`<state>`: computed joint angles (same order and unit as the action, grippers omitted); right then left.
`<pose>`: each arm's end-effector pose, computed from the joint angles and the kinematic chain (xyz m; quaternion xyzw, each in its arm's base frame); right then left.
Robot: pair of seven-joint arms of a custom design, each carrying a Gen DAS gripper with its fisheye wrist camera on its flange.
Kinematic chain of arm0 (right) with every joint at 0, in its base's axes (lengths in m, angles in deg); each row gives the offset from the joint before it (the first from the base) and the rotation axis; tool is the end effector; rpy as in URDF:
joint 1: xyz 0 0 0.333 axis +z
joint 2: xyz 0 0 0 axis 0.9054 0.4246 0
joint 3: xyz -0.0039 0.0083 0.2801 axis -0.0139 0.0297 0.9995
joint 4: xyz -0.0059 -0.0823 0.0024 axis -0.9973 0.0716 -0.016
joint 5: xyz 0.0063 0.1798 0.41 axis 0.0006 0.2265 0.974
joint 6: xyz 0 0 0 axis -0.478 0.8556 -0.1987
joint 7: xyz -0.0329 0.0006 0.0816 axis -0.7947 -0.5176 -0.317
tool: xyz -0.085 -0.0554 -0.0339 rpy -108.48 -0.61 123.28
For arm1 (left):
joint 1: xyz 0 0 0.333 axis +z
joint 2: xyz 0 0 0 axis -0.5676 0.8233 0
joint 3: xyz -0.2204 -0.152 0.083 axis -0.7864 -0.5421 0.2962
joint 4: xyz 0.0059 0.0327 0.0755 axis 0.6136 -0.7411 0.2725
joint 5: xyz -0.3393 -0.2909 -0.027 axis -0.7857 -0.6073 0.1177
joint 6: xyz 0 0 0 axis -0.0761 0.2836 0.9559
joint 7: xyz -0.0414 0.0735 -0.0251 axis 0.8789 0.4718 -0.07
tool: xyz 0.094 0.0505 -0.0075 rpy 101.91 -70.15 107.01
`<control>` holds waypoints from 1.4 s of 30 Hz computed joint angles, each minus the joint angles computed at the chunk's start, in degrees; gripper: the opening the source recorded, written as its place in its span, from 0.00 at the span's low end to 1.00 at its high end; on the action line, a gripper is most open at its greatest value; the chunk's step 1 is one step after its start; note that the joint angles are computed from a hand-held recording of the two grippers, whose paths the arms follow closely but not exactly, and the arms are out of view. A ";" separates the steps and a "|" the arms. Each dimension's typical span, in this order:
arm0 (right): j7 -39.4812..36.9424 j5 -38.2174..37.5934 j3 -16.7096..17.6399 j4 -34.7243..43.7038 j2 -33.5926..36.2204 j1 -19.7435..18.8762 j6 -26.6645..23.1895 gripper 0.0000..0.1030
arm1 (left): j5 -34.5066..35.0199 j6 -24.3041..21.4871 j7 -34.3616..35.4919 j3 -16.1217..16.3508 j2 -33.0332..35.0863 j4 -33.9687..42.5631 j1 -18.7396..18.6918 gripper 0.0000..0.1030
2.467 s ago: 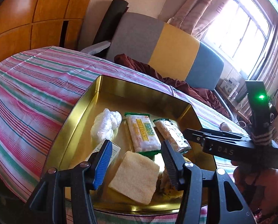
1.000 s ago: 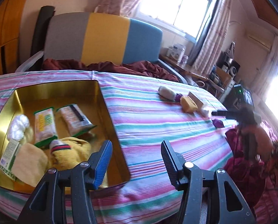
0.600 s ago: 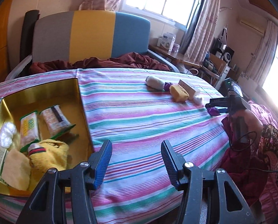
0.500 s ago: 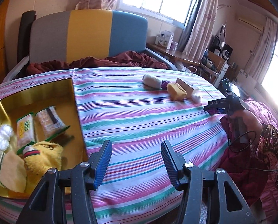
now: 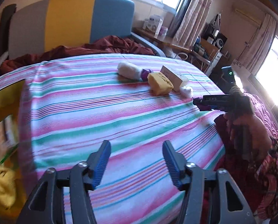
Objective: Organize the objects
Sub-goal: 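Grasp the yellow sponge with the left tool while the right tool holds the purple pouch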
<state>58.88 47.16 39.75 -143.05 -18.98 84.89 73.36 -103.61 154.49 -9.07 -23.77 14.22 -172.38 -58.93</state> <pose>0.4693 0.2797 0.4876 -0.6251 0.7383 -0.1312 0.2166 0.3352 -0.1977 0.5080 -0.5983 0.7165 -0.3430 0.1047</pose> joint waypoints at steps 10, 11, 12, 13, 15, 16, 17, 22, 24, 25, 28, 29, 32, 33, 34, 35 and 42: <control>-1.01 4.94 -2.15 -1.95 -0.73 -0.48 2.83 0.40 | -1.12 8.29 0.18 -2.63 30.08 21.08 0.83 0.80; -1.23 5.50 -2.28 -1.96 -0.61 -0.47 2.87 0.40 | 0.35 8.67 -1.19 -4.09 32.35 23.06 2.09 0.84; -1.51 6.00 -2.34 -2.00 -0.54 -0.40 3.08 0.40 | 1.03 9.31 -1.40 -4.71 34.78 25.01 2.45 0.84; -1.75 5.94 -2.20 -1.75 -0.31 -0.47 3.02 0.40 | 2.20 8.94 -1.95 -5.48 37.68 27.64 3.07 0.84; -2.04 4.69 -1.50 -0.89 0.31 -0.70 2.15 0.40 | 6.54 8.87 -4.91 -7.65 41.14 30.82 5.17 0.84; -2.12 4.08 -1.22 -0.48 0.60 -0.75 1.74 0.40 | 9.38 8.32 -6.82 -8.71 43.06 32.68 6.28 0.84; -2.21 3.68 -1.07 -0.08 0.95 -0.75 1.59 0.40 | 12.01 7.33 -9.05 -9.48 44.89 34.55 7.20 0.84; -2.42 3.74 -1.29 0.16 1.17 -0.49 1.24 0.40 | 10.12 6.51 -12.51 -8.30 51.94 40.62 6.55 0.84; -2.28 3.77 -1.34 0.47 1.49 -0.55 0.77 0.40 | 12.86 5.40 -14.88 -8.58 54.50 43.17 6.74 0.84; -2.35 3.86 -1.44 0.53 1.58 -0.54 0.63 0.40 | 13.14 5.56 -14.57 -8.55 55.38 43.88 6.58 0.84; -2.48 4.14 -1.62 0.37 1.46 -0.52 0.63 0.40 | 20.20 4.02 -16.48 -8.77 58.07 46.18 6.22 0.82; -2.47 4.19 -1.63 0.31 1.42 -0.54 0.62 0.40 | 20.44 4.50 -16.78 -8.58 58.05 45.68 6.21 0.78; -2.49 4.33 -1.67 0.25 1.46 -0.56 0.72 0.40 | 16.90 9.97 -14.32 -7.87 56.05 41.10 6.45 0.57; -2.44 4.22 -1.60 0.35 1.58 -0.60 0.67 0.40 | 16.04 12.70 -12.72 -7.70 54.87 38.90 6.49 0.57; -2.47 4.15 -1.57 0.45 1.69 -0.60 0.65 0.40 | 14.97 13.96 -10.48 -7.52 54.05 37.49 6.39 0.57; -2.54 4.07 -1.55 0.50 1.75 -0.59 0.62 0.40 | 12.63 15.03 -7.74 -7.24 53.34 36.38 6.07 0.57; -3.20 2.71 -1.02 0.66 1.63 -0.45 1.29 0.40 | 5.43 18.42 -2.78 -5.94 46.58 28.47 5.30 0.55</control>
